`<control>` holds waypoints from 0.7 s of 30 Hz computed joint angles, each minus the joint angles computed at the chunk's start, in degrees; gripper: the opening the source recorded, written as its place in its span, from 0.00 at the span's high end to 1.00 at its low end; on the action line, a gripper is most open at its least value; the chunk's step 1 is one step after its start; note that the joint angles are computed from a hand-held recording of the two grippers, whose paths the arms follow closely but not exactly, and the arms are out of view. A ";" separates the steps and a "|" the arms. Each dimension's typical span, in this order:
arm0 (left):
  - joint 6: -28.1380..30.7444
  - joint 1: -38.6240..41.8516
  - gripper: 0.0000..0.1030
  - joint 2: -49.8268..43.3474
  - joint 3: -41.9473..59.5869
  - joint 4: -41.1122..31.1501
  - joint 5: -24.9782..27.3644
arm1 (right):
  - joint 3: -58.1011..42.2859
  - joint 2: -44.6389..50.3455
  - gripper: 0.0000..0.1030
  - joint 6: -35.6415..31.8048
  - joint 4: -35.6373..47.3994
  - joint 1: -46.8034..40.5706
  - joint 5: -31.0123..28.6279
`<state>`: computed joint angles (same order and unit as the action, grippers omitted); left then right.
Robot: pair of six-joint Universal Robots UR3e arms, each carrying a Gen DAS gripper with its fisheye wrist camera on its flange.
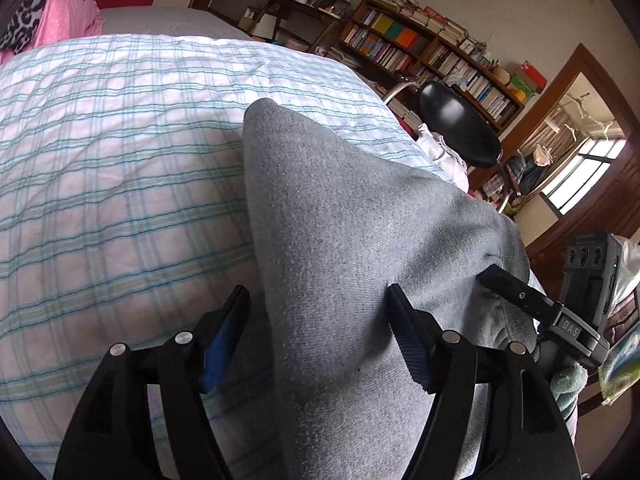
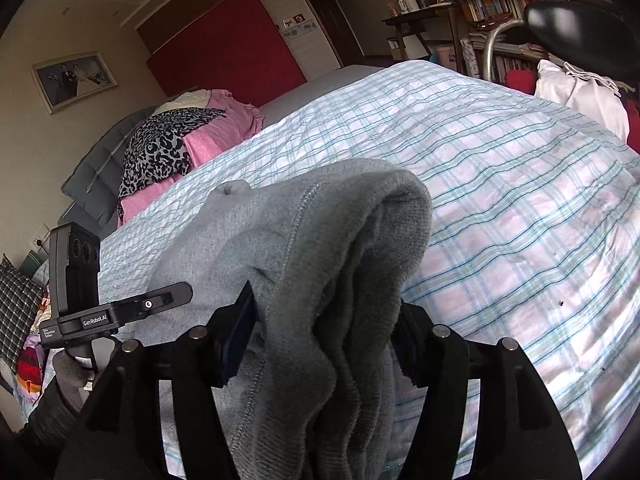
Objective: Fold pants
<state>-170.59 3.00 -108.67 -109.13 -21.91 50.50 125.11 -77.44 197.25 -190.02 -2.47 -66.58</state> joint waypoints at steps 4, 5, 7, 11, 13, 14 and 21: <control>0.09 -0.60 0.32 7.60 -7.15 4.96 5.49 | 7.94 -5.14 0.35 4.02 -6.84 -0.22 -2.86; 0.48 -1.44 0.31 9.74 -9.17 7.06 7.73 | 9.97 -6.60 0.35 4.63 -8.13 -0.17 -3.34; 1.65 -3.26 0.31 13.26 -12.50 10.07 11.80 | 13.79 -9.22 0.35 4.89 -10.31 -0.01 -3.16; 3.87 -4.52 0.31 19.22 -18.23 10.78 12.98 | 16.30 -13.11 0.35 3.26 -7.65 6.46 -9.64; 4.07 -5.98 0.31 20.07 -19.16 10.50 13.81 | 13.03 -12.70 0.35 3.08 -2.10 13.46 -19.64; 4.06 -6.68 0.31 20.37 -19.85 10.73 14.52 | 11.78 -12.11 0.35 3.18 0.02 16.18 -23.89; 3.71 -14.17 0.27 16.63 -22.55 18.63 25.55 | 8.92 -9.20 0.22 7.44 7.11 19.08 -30.57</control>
